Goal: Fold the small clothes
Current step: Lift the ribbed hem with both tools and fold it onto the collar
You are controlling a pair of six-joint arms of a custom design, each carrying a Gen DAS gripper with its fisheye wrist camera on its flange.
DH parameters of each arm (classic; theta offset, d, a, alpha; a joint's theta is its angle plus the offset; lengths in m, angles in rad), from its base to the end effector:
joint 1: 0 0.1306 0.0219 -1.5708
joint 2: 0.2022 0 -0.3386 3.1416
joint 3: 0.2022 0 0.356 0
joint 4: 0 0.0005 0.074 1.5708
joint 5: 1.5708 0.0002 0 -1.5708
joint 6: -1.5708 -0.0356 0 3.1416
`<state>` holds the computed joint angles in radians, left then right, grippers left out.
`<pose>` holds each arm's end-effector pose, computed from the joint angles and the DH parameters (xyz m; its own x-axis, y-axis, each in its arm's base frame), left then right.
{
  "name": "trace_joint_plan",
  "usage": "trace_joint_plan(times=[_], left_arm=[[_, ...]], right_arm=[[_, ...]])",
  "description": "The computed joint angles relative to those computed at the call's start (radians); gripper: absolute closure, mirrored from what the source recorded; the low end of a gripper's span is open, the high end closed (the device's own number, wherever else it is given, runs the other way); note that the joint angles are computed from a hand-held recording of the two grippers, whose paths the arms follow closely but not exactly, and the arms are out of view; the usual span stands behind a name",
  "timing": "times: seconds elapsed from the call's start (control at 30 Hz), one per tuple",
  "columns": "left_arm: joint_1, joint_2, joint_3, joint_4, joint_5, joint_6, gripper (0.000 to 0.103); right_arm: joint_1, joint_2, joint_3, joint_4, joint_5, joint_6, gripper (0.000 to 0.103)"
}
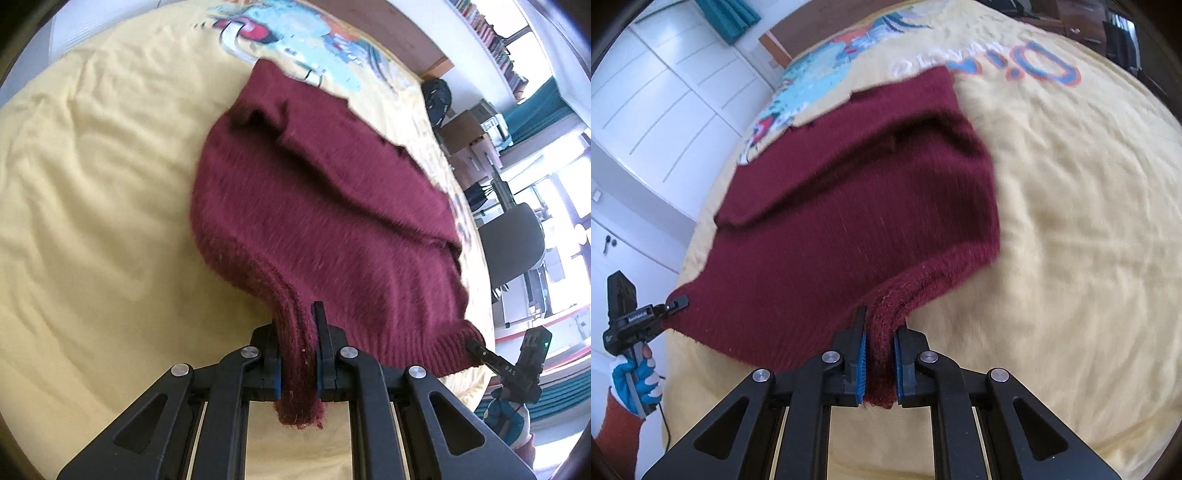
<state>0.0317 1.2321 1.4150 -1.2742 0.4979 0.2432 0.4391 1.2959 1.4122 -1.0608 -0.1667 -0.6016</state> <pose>0.3746 -0.0056 0.4373 -0.9070 -0.2404 -0.3457 -0.0268 0.8523 -0.5224 0.3731 0.1812 0.4211 -0.8917 0.1978 -0.4072 -0.0031 0.8967 0.4426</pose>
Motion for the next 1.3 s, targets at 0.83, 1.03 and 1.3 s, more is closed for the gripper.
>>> trace_joint_plan(times=[0.83, 1.03, 1.3], left_arm=[[-0.024, 0.651, 0.866, -0.074, -0.076, 0.009, 0.093], [-0.022, 0.837, 1.043, -0.162, -0.109, 0.02, 0.093], [-0.008, 0.914, 1.084, -0.17, -0.09, 0.038, 0.088]], right_arm=[[-0.166, 0.62, 0.885, -0.142, 0.048, 0.113, 0.092], [-0.179, 0.768, 1.014, -0.201, 0.046, 0.086, 0.09], [-0.189, 0.846, 1.07, -0.228, 0.06, 0.071, 0.081]])
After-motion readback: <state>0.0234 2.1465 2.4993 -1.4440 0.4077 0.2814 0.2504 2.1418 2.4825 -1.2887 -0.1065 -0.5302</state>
